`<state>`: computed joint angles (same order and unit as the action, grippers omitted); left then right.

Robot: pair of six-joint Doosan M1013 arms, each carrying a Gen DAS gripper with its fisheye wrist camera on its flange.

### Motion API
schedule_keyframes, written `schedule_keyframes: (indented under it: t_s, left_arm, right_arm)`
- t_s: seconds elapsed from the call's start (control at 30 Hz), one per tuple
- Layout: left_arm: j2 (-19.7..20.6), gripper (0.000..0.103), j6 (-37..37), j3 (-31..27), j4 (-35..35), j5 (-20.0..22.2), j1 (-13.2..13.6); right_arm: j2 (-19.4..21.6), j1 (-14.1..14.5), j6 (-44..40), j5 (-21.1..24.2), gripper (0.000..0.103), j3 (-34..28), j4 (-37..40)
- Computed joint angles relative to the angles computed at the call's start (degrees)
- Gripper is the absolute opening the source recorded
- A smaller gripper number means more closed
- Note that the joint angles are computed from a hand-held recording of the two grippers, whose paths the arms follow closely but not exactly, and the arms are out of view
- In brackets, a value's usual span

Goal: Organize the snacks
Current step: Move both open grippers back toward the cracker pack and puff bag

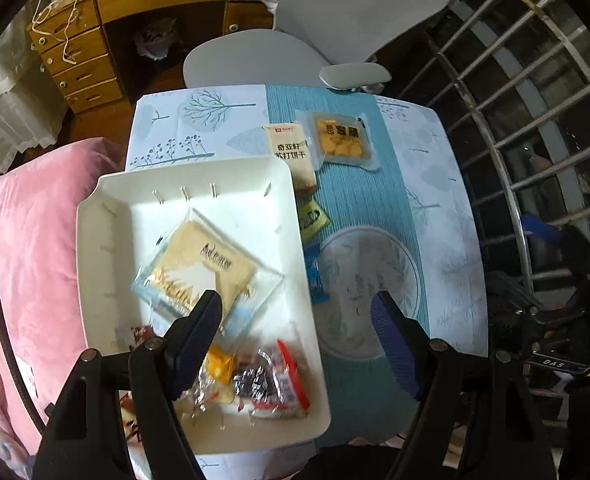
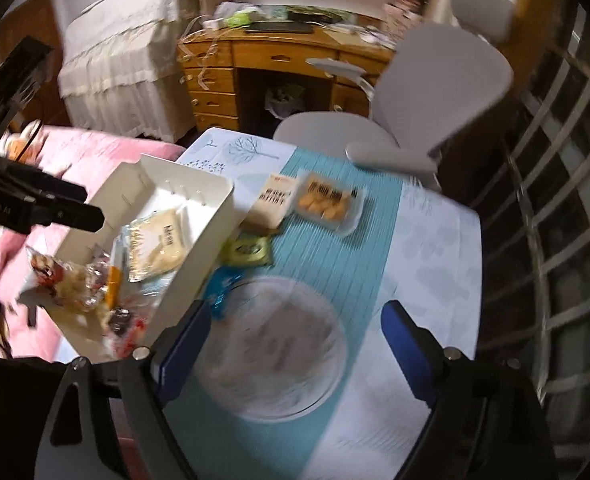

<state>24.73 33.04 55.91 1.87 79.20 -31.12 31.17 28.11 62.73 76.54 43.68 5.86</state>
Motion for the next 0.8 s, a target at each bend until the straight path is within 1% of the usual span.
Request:
schedule_keyframes:
  t_s: [0.17, 0.3, 0.4, 0.43, 0.57, 0.67, 0.8]
  left_arm:
    - [4.94, 0.076, -0.07, -6.48, -1.5, 4.61, 2.06]
    - [8.86, 0.076, 0.72, -11.84, -1.48, 8.37, 3.36]
    - [12.21, 0.076, 1.87, -16.61, -1.84, 11.58, 4.35]
    - [13.3, 0.076, 2.2, -18.18, -1.86, 12.63, 4.62]
    - [18.75, 0.076, 4.22, -26.2, -1.66, 18.48, 5.67]
    - [21.85, 0.076, 5.15, -30.48, -2.52, 21.87, 6.32]
    - [25.82, 0.076, 5.75, -35.48, -4.45, 25.96, 7.15]
  right_arm:
    - [5.4, -1.52, -8.42, 2.55, 0.092, -8.3, 4.01]
    - [9.7, -2.07, -14.0, 4.13, 0.094, -14.2, 5.73]
    - [12.28, -2.17, -18.21, 3.48, 0.095, -16.92, 5.89]
    - [13.24, -2.23, -19.26, 3.41, 0.095, -17.97, 5.93]
    - [18.42, -2.49, -22.09, 6.13, 0.095, -25.03, 7.39]
    - [21.48, -2.64, -23.62, 6.97, 0.095, -29.08, 9.32]
    - [26.25, -2.84, -25.42, 9.9, 0.095, -35.8, 11.8]
